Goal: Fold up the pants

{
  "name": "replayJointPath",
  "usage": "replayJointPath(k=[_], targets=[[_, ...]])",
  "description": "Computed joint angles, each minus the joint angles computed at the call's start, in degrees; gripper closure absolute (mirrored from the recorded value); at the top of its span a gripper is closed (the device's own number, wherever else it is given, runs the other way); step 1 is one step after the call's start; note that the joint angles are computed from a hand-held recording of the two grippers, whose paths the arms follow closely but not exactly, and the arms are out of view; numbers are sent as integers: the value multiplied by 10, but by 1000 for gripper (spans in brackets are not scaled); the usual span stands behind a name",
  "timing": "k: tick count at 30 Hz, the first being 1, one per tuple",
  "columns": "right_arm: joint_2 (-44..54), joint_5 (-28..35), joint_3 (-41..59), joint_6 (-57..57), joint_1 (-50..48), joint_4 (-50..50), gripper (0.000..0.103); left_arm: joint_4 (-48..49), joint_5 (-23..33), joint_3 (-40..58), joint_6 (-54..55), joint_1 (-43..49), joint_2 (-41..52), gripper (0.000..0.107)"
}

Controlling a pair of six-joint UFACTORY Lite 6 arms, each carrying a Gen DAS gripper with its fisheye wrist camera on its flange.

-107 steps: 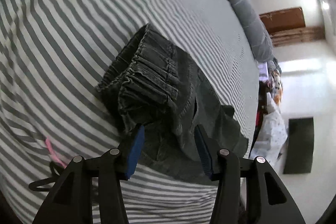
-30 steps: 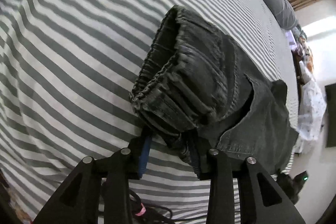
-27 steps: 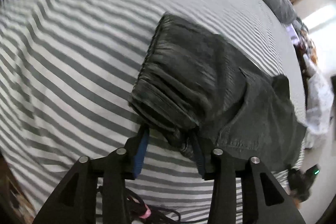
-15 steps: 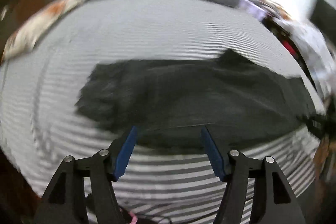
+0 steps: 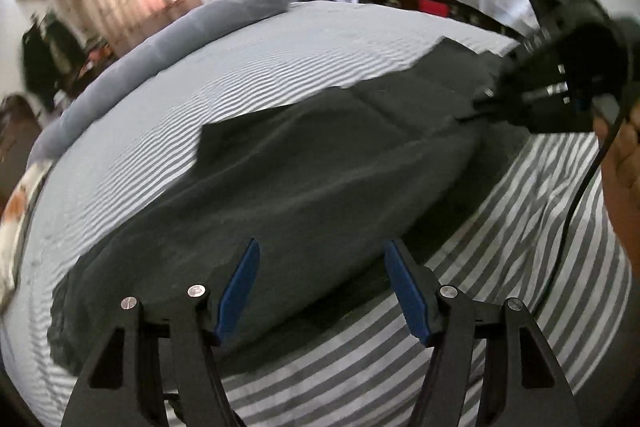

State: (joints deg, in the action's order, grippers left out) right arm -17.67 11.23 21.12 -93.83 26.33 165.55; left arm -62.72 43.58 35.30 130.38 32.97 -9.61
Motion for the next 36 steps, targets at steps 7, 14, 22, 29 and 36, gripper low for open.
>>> replayJointPath(k=[7, 14, 22, 29, 36], targets=[[-26, 51, -47, 49, -11, -41, 97, -148, -150, -67, 82, -172, -17, 44], [-45, 107, -99, 138, -71, -171, 87, -129, -187, -30, 15, -239, 39, 101], [-100, 87, -138, 256, -260, -380, 72, -90, -160, -9, -36, -228, 58, 101], [91, 224, -41, 191, -441, -407, 72, -53, -134, -4, -63, -202, 69, 101], [148, 100, 139, 281, -368, -519, 94, -43, -114, 21, -90, -192, 100, 101]])
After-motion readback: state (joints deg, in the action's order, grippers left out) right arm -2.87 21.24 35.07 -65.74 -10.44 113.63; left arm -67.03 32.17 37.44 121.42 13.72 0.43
